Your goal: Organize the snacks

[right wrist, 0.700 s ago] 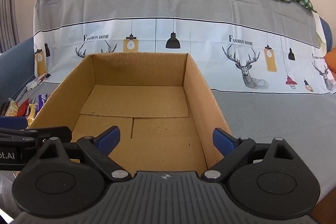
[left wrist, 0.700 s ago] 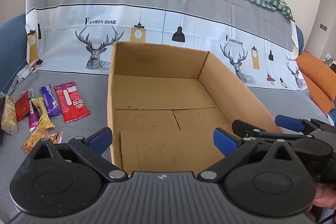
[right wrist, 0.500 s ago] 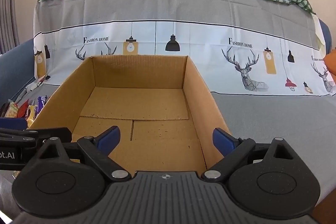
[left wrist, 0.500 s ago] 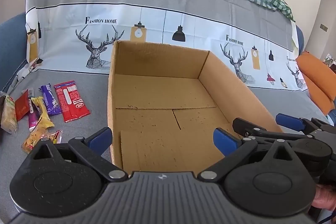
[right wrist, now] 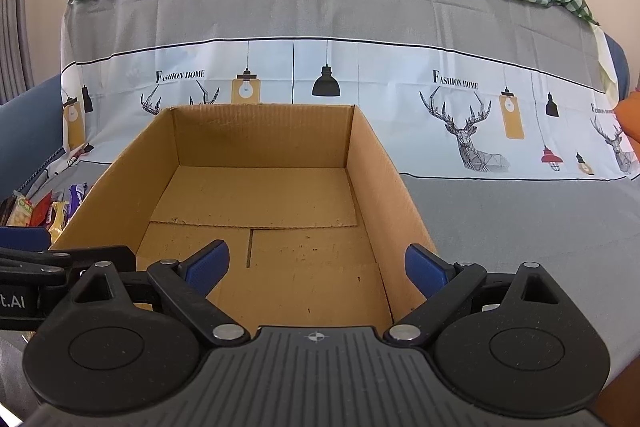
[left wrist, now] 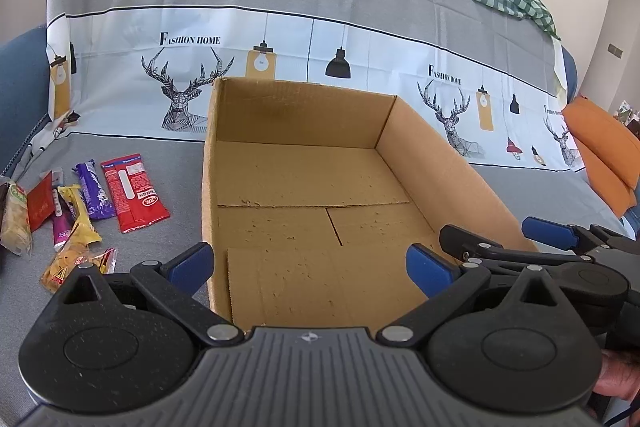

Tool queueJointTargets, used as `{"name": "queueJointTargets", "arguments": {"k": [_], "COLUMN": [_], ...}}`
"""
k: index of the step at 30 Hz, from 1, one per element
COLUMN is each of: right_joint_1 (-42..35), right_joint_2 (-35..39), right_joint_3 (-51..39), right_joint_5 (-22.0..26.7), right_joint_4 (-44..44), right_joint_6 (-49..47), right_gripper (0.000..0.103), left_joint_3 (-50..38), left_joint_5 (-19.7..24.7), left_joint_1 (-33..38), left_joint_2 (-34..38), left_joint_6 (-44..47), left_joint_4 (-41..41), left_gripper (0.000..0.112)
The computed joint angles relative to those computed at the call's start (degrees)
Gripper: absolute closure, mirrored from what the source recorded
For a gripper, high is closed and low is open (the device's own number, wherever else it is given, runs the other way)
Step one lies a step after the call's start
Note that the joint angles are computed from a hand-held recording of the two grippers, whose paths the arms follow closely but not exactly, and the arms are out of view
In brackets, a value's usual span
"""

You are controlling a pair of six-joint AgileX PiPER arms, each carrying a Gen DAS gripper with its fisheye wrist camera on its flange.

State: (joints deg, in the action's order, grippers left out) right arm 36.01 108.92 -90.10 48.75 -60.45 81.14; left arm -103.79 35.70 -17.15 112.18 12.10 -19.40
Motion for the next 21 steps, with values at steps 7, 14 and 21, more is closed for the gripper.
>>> {"name": "queueJointTargets", "arguments": {"k": [7, 14, 21], "right_joint_1": [0.0, 0.2, 0.6], "right_joint_2": [0.3, -0.4, -1.1], "right_joint_3": [-0.2, 1.3, 1.7], "right_joint_5": [0.4, -0.6, -1.5], "right_joint_4": [-0.1, -1.8, -3.9], "right_joint_6": [-0.9, 1.9, 2.2], "right_gripper": [0.008, 0.010, 0.033], "left_joint_3": [0.0, 0.0, 1.5], "left_joint_5": [0.0, 0.0, -2.0], "left_joint_1": [0.0, -0.1, 0.8], "left_joint_2": [0.0, -0.1, -1.6], "left_joint_6": [0.1, 0.3, 2.9], "left_joint_4": [-0.1, -0.4, -2.1], "left_gripper": [0.010, 0.010, 0.035]}}
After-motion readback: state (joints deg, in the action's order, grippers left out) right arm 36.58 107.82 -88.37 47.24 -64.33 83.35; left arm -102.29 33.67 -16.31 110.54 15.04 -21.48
